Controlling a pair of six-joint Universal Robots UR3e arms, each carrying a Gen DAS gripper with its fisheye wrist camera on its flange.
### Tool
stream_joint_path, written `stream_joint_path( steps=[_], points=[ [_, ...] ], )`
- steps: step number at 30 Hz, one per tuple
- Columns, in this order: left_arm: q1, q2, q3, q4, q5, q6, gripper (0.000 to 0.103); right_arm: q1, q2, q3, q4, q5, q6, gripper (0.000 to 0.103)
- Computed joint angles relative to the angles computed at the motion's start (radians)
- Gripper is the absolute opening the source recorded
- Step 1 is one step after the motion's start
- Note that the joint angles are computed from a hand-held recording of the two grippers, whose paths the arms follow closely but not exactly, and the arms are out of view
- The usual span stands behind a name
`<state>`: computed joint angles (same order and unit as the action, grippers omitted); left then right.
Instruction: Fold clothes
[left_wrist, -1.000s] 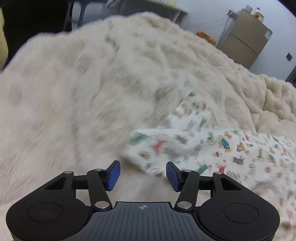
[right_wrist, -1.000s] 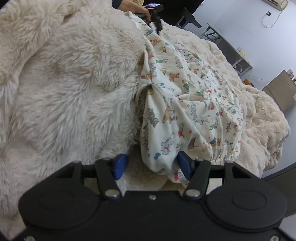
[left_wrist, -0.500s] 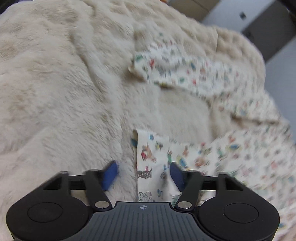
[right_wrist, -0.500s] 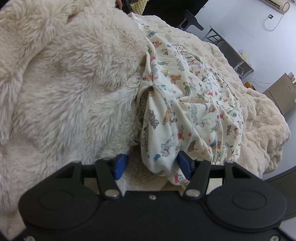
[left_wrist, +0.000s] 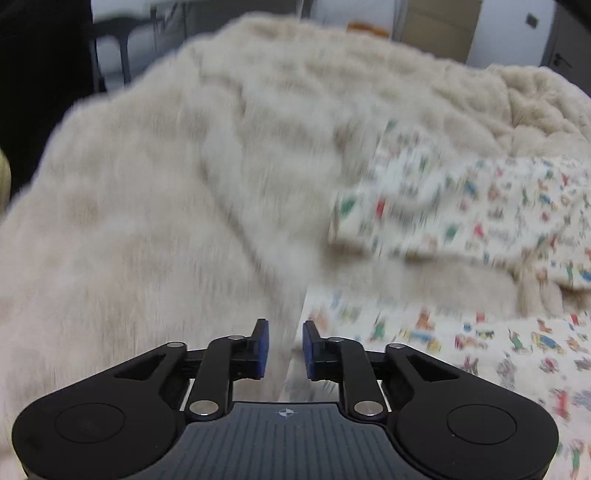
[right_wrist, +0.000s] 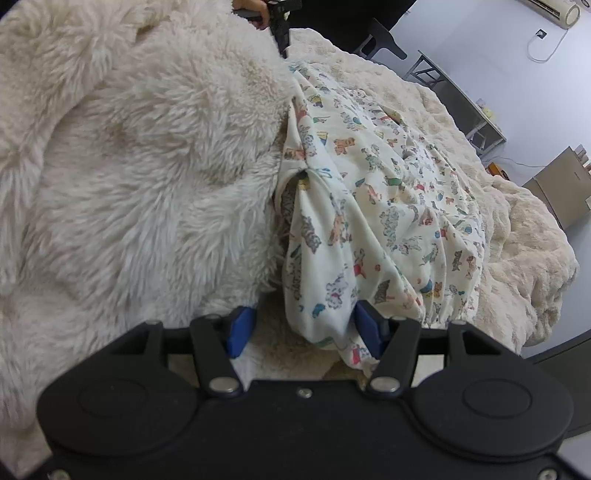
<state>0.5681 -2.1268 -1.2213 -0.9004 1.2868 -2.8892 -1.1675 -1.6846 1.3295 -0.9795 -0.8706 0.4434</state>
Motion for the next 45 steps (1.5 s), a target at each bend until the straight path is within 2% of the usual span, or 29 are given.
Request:
stream_joint_path(
  steps=[1,3,6,7,9,10,12,13,16,18,20,21,23,24,25,26,30,32,33,35,37,39,40,43,45],
  points=[
    [0.037,0.027,-0.015,-0.065,-0.037,0.032,0.054,-0.001,0.0,-0.001,0.003,0.0,-0.001,0.058],
    [0.111,0.07,-0.024,-0.213,-0.101,0.106,0.054,0.003,0.007,-0.005,0.001,-0.002,0.003,0.058],
    [0.2,0.194,-0.056,-0.367,-0.026,0.335,0.054,0.013,0.01,-0.003,-0.011,-0.009,0.016,0.058],
    [0.207,0.206,-0.053,-0.371,0.005,0.356,0.054,0.016,0.009,-0.001,-0.016,-0.01,0.02,0.058],
    [0.263,0.287,-0.037,-0.367,0.166,0.399,0.054,0.022,0.003,0.006,-0.024,-0.009,0.022,0.058],
    [0.295,0.316,-0.018,-0.392,0.157,0.394,0.054,0.021,0.001,0.009,-0.024,-0.008,0.019,0.058],
    [0.379,0.364,0.036,-0.458,0.092,0.393,0.055,0.018,-0.004,0.014,-0.023,-0.007,0.013,0.058],
    [0.385,0.369,0.035,-0.463,0.073,0.389,0.06,0.016,-0.006,0.017,-0.023,-0.007,0.011,0.058],
    [0.459,0.427,-0.075,-0.6,-0.254,0.458,0.07,0.012,-0.007,0.02,-0.022,-0.005,0.007,0.058],
    [0.441,0.443,-0.209,-0.555,-0.326,0.492,0.073,0.007,-0.01,0.021,-0.017,-0.003,0.0,0.058],
    [0.402,0.405,-0.321,-0.44,-0.34,0.463,0.073,0.004,-0.009,0.018,-0.011,-0.003,-0.006,0.058],
    [0.383,0.376,-0.367,-0.383,-0.346,0.448,0.07,0.004,-0.007,0.016,-0.009,-0.003,-0.007,0.058],
    [0.364,0.322,-0.414,-0.302,-0.367,0.402,0.055,0.004,-0.005,0.014,-0.008,-0.003,-0.005,0.059],
    [0.354,0.301,-0.442,-0.242,-0.382,0.386,0.036,0.005,-0.007,0.015,-0.009,-0.003,-0.003,0.059],
    [0.345,0.293,-0.459,-0.2,-0.383,0.374,0.011,0.005,-0.009,0.016,-0.01,-0.003,-0.001,0.059],
    [0.337,0.286,-0.459,-0.175,-0.38,0.372,0.003,0.005,-0.01,0.018,-0.012,-0.004,0.001,0.059],
    [0.288,0.311,-0.505,0.106,-0.258,0.228,0.0,0.004,-0.015,0.031,-0.03,0.0,0.007,0.059],
    [0.261,0.319,-0.494,0.122,-0.209,0.226,0.0,0.003,-0.017,0.041,-0.046,0.002,0.013,0.06],
    [0.248,0.323,-0.487,0.127,-0.185,0.227,0.002,0.002,-0.018,0.046,-0.054,0.003,0.015,0.06],
    [0.223,0.363,-0.502,0.139,-0.145,0.249,0.017,-0.01,-0.014,0.044,-0.058,0.011,0.015,0.06],
    [0.199,0.441,-0.544,0.151,-0.115,0.295,0.039,-0.021,-0.011,0.042,-0.063,0.019,0.015,0.063],
    [0.173,0.516,-0.576,0.157,-0.084,0.34,0.051,-0.033,-0.001,0.032,-0.064,0.027,0.017,0.063],
    [0.175,0.53,-0.585,0.154,-0.094,0.348,0.051,-0.035,0.005,0.027,-0.064,0.028,0.019,0.063],
    [0.237,0.682,-0.631,0.028,-0.272,0.452,0.058,-0.019,-0.008,0.102,-0.193,0.044,0.074,0.064],
    [0.244,0.738,-0.649,-0.032,-0.344,0.503,0.063,-0.008,-0.015,0.151,-0.281,0.053,0.112,0.064]
  ],
)
